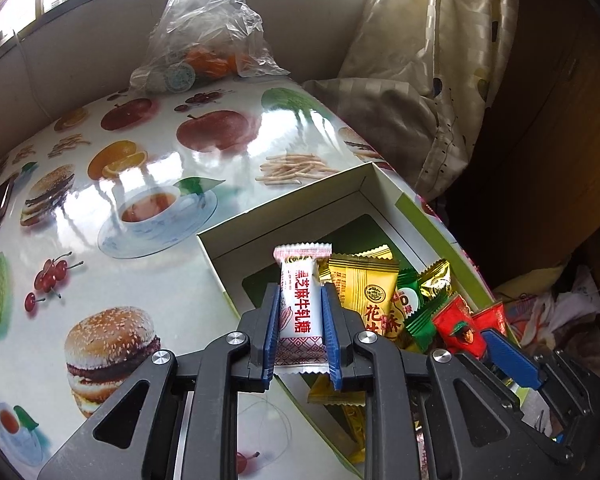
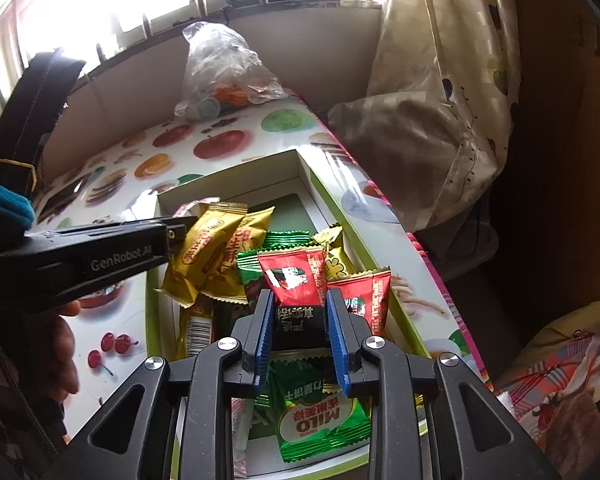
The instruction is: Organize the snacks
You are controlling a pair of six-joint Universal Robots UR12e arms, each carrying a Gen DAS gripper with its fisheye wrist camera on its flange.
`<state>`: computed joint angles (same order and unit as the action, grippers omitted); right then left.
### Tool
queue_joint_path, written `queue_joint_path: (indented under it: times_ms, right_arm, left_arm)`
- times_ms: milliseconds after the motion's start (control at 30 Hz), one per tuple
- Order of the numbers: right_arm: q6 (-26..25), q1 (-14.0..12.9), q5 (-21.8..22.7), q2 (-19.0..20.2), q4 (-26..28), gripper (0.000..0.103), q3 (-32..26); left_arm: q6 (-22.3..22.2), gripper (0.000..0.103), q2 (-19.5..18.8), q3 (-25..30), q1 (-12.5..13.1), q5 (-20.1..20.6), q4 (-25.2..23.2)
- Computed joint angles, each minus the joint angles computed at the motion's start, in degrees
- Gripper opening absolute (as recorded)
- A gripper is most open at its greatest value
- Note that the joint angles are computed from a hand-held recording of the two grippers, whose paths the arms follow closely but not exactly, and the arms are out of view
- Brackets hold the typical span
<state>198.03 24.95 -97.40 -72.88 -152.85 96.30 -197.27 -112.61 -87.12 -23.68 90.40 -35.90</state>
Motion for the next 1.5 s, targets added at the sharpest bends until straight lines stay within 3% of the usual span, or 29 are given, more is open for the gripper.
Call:
queue_joint_path:
  times_ms: [133,200,533,1033,1500]
  right_arm:
    - [0.19,-0.01,-0.04,-0.04,-0.12,0.029,0.10]
    - [0.57,-0.06,0.14,-0.13,-0.19,0.032,0.18]
    - [0.99,0.12,-0.42,-0.58,-1.08,0.045,0.63]
    - [1.80,1.33,-2.86,-2.63,-2.25,0.051,2.22]
    - [2.90,3.54,-5.79,-6.48,-2.88,0.052,6.93]
  left_arm:
    - [-0.21,0.038,0.16,-0.25,0.07,0.10,0.63]
    - [0.01,0.040,0.29,-0.38,0.14,-0.24,0.87]
    - [-0.08,0.041,1.08,-1.07,-0.15,0.44,1.59]
    - [0.51,0.042,5.54,-6.05,-1.79,4.69,6.34]
    - [0.11,0.042,10.45,-13.58,-4.25,8.42,7.41]
